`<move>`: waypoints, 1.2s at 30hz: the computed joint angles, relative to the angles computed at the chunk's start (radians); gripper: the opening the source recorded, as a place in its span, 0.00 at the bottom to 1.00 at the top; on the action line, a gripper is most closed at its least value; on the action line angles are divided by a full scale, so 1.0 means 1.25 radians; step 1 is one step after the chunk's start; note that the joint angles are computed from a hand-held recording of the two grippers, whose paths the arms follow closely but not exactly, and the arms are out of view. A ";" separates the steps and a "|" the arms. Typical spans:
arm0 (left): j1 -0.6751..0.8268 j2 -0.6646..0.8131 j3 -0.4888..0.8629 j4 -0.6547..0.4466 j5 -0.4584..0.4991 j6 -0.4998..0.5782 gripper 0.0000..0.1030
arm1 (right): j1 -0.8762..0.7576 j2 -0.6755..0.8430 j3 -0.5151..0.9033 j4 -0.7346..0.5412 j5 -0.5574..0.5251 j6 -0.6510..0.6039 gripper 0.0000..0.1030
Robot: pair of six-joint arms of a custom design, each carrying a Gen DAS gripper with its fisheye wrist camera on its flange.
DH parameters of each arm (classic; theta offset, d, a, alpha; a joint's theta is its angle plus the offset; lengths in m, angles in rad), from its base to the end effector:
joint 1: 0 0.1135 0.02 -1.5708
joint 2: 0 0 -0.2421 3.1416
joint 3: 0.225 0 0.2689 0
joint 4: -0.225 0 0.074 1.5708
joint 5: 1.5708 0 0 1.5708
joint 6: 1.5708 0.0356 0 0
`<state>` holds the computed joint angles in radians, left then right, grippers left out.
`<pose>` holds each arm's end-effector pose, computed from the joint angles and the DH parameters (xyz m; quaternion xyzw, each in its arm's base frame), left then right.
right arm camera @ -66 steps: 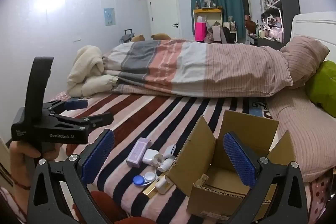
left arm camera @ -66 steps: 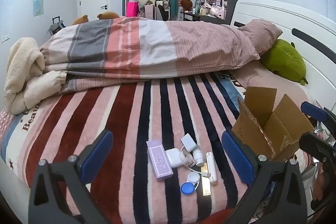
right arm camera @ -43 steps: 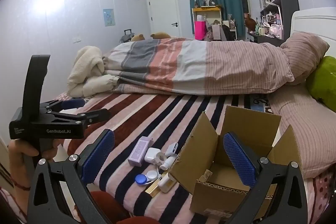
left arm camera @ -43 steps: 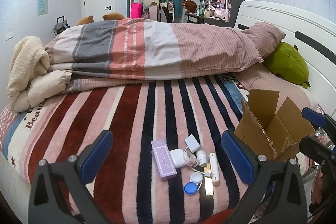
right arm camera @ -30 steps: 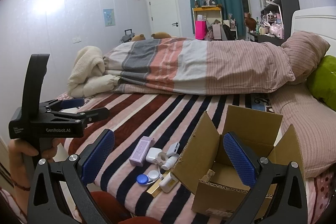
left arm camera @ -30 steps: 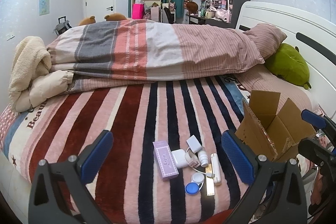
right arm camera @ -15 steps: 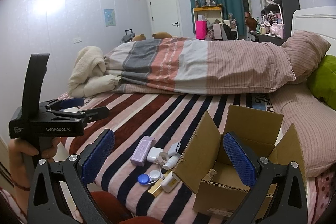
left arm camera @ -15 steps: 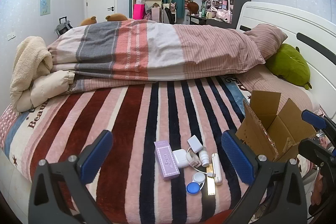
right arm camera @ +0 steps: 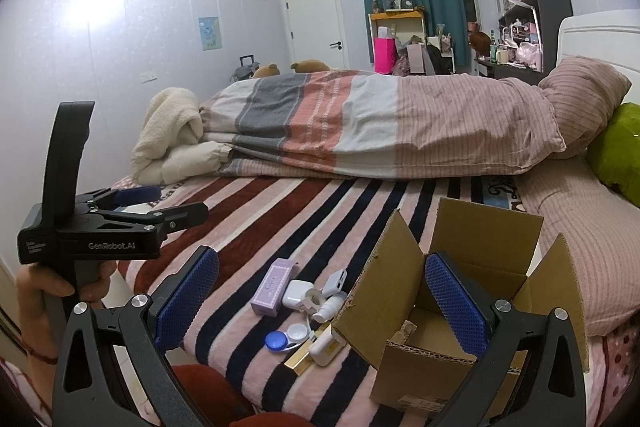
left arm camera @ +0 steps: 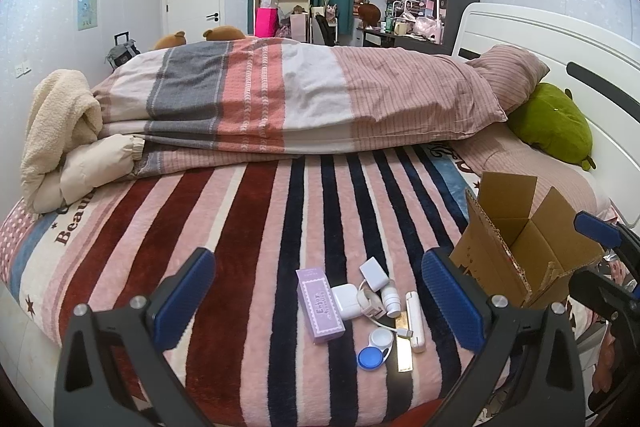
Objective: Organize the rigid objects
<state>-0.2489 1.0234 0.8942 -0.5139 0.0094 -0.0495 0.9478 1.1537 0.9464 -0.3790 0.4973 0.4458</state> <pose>0.2416 -0.0618 0.2802 0.0911 0.8897 -0.0707 0.4418 0.1763 0.2163 0.2813 -0.0995 0.8563 0.1277 0.4905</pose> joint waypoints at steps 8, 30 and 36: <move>0.011 -0.003 0.003 -0.006 0.008 0.005 1.00 | 0.040 0.031 0.027 -0.010 0.030 0.029 1.00; 0.332 0.158 -0.046 0.113 0.185 0.142 1.00 | 0.017 0.465 0.354 -0.015 -0.243 -0.106 0.39; 0.369 0.226 -0.092 0.200 0.180 0.185 1.00 | -0.044 0.742 0.562 -0.141 -0.314 -0.058 0.39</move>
<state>0.2120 1.3058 0.7797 -0.2644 0.2345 0.1821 0.8931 2.0807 1.6492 -0.5556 0.1049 0.3728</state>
